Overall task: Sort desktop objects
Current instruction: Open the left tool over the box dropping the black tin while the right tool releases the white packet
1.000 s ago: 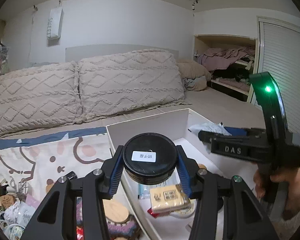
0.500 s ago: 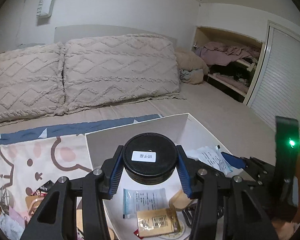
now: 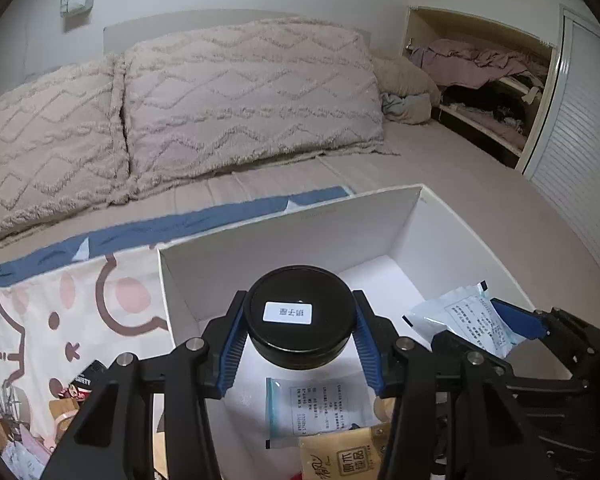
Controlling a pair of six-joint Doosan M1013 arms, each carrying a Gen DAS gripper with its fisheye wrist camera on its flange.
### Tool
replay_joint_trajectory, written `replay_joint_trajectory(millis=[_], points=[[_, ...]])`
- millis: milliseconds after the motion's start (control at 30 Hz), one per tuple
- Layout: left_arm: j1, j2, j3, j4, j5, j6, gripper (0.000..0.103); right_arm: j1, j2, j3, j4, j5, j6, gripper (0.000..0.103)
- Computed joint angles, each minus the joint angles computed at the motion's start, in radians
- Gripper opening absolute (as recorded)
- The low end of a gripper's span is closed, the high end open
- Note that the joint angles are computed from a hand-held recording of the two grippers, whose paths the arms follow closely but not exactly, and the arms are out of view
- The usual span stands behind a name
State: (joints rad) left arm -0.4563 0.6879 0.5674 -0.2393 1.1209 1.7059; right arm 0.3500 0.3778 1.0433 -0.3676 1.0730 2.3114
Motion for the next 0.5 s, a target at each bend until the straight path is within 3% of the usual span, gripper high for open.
replay_joint_trajectory(millis=[400,433,500], points=[[0.000,0.030,-0.057,-0.011,0.096,-0.012,0.049,-0.006,0.020,-0.031,0.065,0.053,-0.072,0.069],[-0.002,0.027,-0.051,-0.004,0.088,-0.009,0.052,-0.005,0.019,-0.029,0.065,0.050,-0.074,0.069],[-0.005,0.019,-0.038,0.006,0.070,-0.011,0.069,-0.003,0.015,-0.023,0.058,0.039,-0.077,0.069]])
